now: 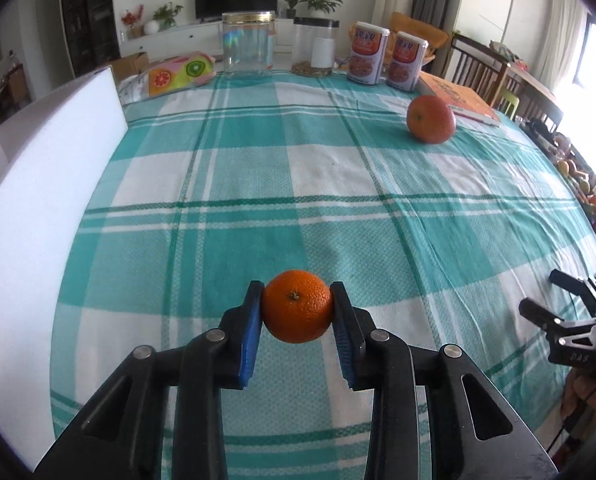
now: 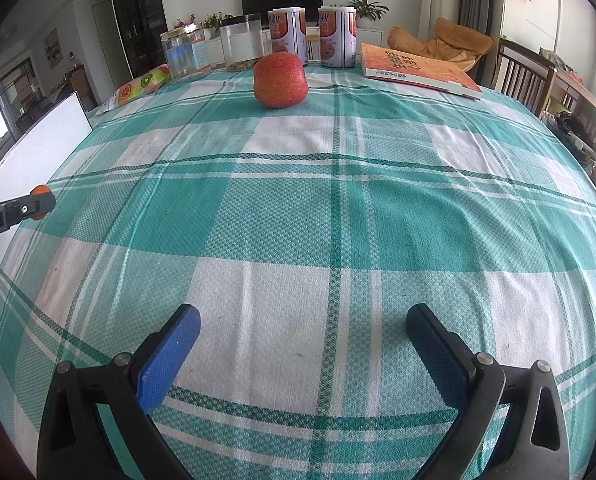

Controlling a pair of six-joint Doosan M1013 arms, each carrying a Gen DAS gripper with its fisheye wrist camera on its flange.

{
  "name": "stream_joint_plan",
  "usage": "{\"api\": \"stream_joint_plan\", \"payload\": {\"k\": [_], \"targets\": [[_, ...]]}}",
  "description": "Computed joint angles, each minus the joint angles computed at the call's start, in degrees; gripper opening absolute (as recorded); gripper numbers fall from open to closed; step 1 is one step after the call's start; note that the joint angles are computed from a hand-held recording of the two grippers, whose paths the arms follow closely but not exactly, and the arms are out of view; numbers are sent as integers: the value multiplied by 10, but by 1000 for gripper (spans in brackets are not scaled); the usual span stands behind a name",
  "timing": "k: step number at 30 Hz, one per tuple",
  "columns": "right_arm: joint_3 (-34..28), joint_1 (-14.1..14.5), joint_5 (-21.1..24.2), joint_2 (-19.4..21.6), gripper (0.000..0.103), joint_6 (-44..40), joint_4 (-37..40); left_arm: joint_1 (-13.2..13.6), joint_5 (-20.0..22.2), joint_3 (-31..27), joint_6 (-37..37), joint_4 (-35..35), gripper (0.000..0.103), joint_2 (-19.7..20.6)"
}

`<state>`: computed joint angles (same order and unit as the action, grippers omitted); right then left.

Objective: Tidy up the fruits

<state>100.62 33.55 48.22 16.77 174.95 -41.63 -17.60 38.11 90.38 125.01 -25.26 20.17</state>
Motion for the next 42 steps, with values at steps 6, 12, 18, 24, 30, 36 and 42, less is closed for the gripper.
{"api": "stream_joint_plan", "payload": {"k": [6, 12, 18, 24, 30, 36, 42], "targets": [[-1, 0, 2, 0, 102, -1, 1, 10, -40, 37, -22, 16, 35, -11], [-4, 1, 13, 3, 102, -4, 3, 9, -77, 55, -8, 17, 77, -13], [-12, 2, 29, 8, 102, -15, 9, 6, -72, 48, -58, 61, 95, -8], [-13, -1, 29, 6, 103, -31, 28, 7, -73, 50, -60, 60, 96, -8], [-29, -33, 8, 4, 103, -54, 12, 6, -76, 50, -75, 76, 97, -8], [-77, -100, -82, 40, 103, -99, 21, 5, -76, 50, -77, 79, 98, -8], [-177, -141, -68, 103, 103, -169, 91, 5, -76, 50, -77, 79, 98, -8]]}}
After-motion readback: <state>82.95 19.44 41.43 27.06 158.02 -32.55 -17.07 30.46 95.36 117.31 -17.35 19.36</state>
